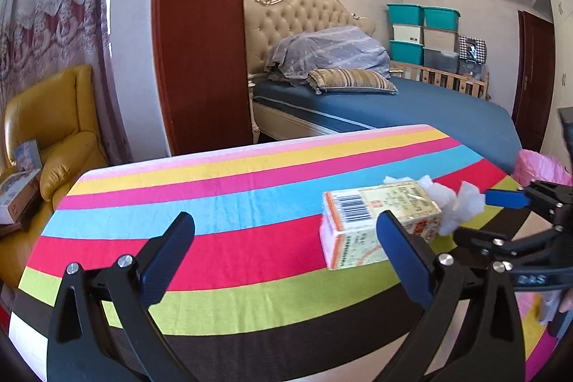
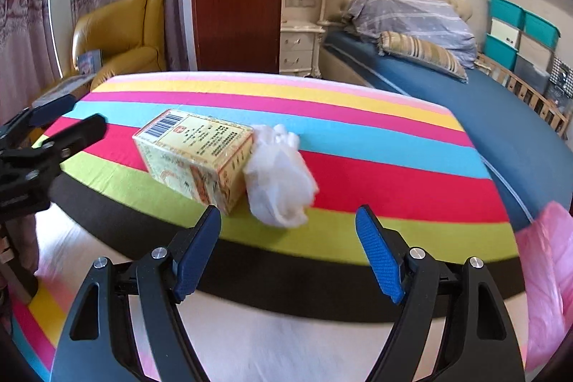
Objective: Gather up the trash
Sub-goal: 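Move both open tools back over the table, then grasp the white tissue with the right tool while the left tool grasps the cream medicine box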
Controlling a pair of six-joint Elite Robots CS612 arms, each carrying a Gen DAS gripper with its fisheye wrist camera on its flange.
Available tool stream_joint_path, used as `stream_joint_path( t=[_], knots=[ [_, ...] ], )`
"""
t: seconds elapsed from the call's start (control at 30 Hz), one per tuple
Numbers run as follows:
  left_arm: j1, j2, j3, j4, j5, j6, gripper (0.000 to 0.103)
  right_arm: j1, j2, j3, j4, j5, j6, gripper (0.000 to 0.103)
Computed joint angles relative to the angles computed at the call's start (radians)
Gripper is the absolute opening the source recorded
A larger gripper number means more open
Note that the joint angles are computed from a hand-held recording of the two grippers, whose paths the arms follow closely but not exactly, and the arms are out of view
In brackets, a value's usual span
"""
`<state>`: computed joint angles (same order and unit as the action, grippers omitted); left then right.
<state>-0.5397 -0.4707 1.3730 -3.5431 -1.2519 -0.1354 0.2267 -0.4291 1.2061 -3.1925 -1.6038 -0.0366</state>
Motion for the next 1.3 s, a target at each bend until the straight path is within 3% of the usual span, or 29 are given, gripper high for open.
stream_joint_path(
  t=[0.17, 0.23, 0.3, 0.4, 0.63, 0.9, 1.13, 1.3],
  knots=[
    [0.006, -0.004, 0.008, 0.002, -0.013, -0.039, 0.098, 0.003, 0.039, -0.107, 0.132, -0.003, 0.021, 0.068],
    [0.005, -0.005, 0.008, 0.009, -0.026, -0.035, 0.098, 0.002, 0.046, -0.126, 0.156, -0.005, 0.030, 0.062],
    [0.000, -0.005, 0.006, 0.021, -0.038, -0.018, 0.098, -0.001, 0.047, -0.132, 0.168, 0.013, 0.032, 0.043],
    [-0.005, -0.005, -0.004, 0.055, -0.064, 0.003, 0.098, -0.001, 0.037, -0.102, 0.125, 0.005, 0.022, 0.038],
    [-0.014, 0.002, -0.047, 0.167, -0.117, 0.037, 0.098, -0.012, -0.015, 0.043, -0.049, -0.044, 0.099, 0.037],
    [0.007, 0.022, -0.110, 0.240, -0.148, 0.028, 0.098, -0.030, -0.069, 0.187, -0.164, -0.012, 0.151, 0.037],
    [0.002, 0.013, -0.089, 0.281, -0.136, 0.112, 0.098, -0.027, -0.076, 0.210, -0.189, 0.003, 0.166, 0.037],
    [-0.003, 0.033, -0.137, 0.296, -0.130, 0.125, 0.098, -0.025, -0.074, 0.197, -0.178, -0.005, 0.178, 0.037]
  ],
)
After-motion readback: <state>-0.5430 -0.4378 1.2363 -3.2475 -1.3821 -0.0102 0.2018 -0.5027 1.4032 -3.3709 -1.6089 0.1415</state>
